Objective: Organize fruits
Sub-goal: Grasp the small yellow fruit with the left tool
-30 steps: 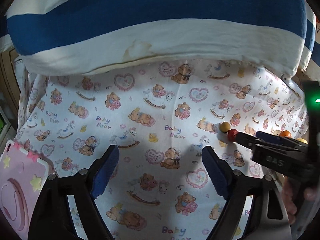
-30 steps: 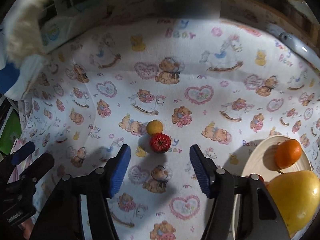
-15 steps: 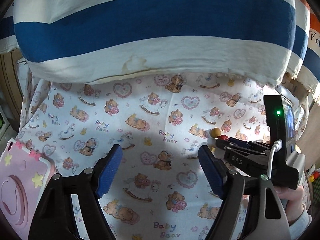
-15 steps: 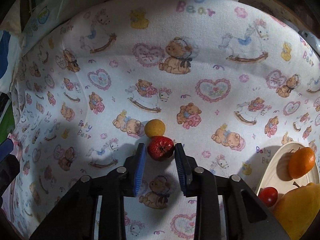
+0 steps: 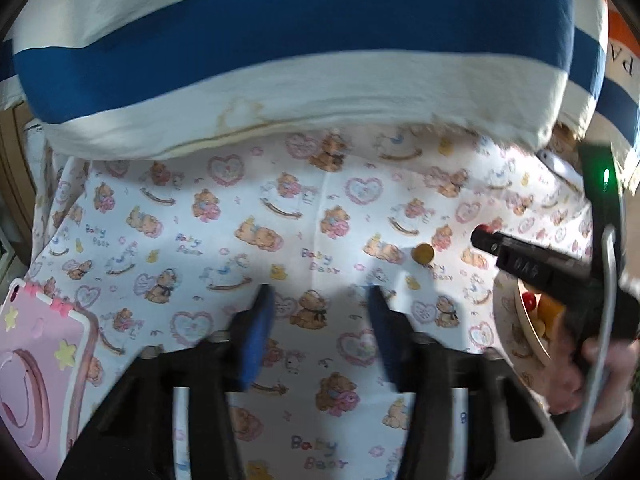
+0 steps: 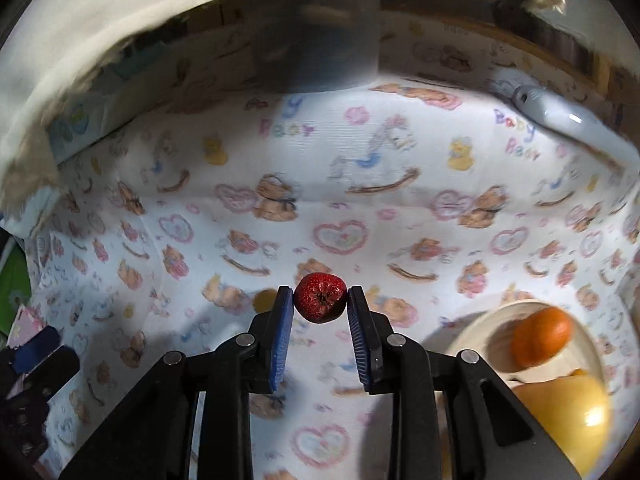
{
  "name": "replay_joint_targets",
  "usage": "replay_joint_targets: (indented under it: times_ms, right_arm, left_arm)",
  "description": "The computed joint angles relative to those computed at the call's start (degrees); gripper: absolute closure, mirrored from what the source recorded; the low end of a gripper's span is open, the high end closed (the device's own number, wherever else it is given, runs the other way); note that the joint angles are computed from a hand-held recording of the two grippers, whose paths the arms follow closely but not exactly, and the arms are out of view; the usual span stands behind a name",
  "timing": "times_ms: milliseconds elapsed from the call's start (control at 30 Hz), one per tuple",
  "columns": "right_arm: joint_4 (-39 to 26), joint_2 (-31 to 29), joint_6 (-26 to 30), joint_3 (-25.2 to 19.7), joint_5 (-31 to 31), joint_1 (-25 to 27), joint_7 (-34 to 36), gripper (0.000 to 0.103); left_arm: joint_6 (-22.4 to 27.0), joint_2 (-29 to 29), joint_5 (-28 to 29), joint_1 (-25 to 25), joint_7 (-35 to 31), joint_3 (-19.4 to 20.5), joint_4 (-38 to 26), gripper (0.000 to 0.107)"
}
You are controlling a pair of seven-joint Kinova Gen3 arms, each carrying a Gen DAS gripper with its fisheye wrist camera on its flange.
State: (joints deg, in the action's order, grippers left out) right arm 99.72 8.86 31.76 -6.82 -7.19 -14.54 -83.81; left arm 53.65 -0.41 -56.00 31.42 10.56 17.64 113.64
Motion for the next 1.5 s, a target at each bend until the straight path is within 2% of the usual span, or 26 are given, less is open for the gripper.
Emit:
replay_joint_targets:
  times_ms: [67, 133, 233, 267, 300, 367, 467, 600, 867, 933, 1033, 1400, 1433, 1467, 1500]
  right_arm:
    - [-1.92, -0.26, 2.85, -0.71, -0.1, 1.11, 1.14, 0.074]
    - [-2.04, -1.11, 2.83, 1.15, 2.2, -0.63, -0.28, 0.074]
    - [-4.68, -0.7, 6.62, 0.53, 2.74, 0.92, 0.06, 0.074]
    - [-5.62, -0.51, 7.93, 1.57, 4.16, 0.03, -0.57, 0.074]
    - [-6.0, -0.52, 8.32, 1.74, 4.67, 0.2, -0.36, 0.074]
    - [-7.71, -0.14, 10.4, 1.98, 2.96, 1.55, 1.61, 0.074]
    - [-10.66, 1.0, 14.26, 1.58, -2.79, 5.71, 5.55, 0.074]
    - [-11.47, 1.65, 14.71, 2.64, -1.82, 5.39, 4.76, 0.074]
    - [-12.49, 4.41, 15.38, 2.95, 1.1, 4.23, 0.94, 0.074]
    - [-12.96, 5.08, 15.84, 2.97, 0.78, 4.62, 0.48, 0.074]
    - [-13.34, 5.5, 16.01, 2.95, 0.72, 5.05, 0.34, 0.074]
    - [-12.62, 4.73, 15.13, 2.61, 1.23, 4.71, 0.01, 0.074]
    - [-12.41, 4.69, 15.01, 2.6, 1.33, 4.6, -0.08, 0.074]
    - [-12.42, 4.76, 15.03, 2.59, 1.36, 4.53, -0.19, 0.074]
    - [-12.48, 4.88, 15.11, 2.58, 1.28, 4.53, -0.28, 0.074]
  left_arm:
    - [-2.18, 0.95, 2.19, -0.62, -2.78, -0.71, -1.31, 0.069]
    - [-3.07, 2.31, 4.13, -0.84, -5.44, -1.23, -3.45, 0.069]
    - [-0.86, 5.69, 5.31, 0.81, -9.76, -1.6, -8.29, 0.069]
    - [0.38, 7.04, 5.84, 1.57, -11.33, -1.94, -10.22, 0.069]
    - [1.48, 8.48, 7.2, 2.72, -13.56, -3.21, -12.4, 0.069]
    - [0.86, 10.23, 10.32, 1.84, -17.11, -3.73, -15.4, 0.069]
    - [-1.08, 12.2, 15.5, 0.84, -22.18, -5.77, -18.8, 0.069]
    - [-2.02, 14.56, 17.63, 1.52, -25.19, -8.57, -21.68, 0.069]
    - [-6.14, 18.25, 18.8, 2.69, -27.44, -12.92, -23.17, 0.069]
    - [-6.54, 18.79, 20.02, 2.36, -28.7, -13.51, -23.58, 0.074]
    - [-9.91, 18.26, 20.58, 2.22, -28.45, -14.6, -21.66, 0.074]
    - [-11.92, 18.54, 21.13, 2.36, -29.42, -15.85, -20.06, 0.074]
    - [-12.6, 18.35, 20.87, 2.18, -29.51, -16.06, -19.48, 0.076]
    - [-12.83, 18.47, 20.28, 2.39, -29.21, -16.32, -19.4, 0.085]
    - [-13.07, 18.46, 20.17, 2.39, -29.44, -16.25, -19.33, 0.086]
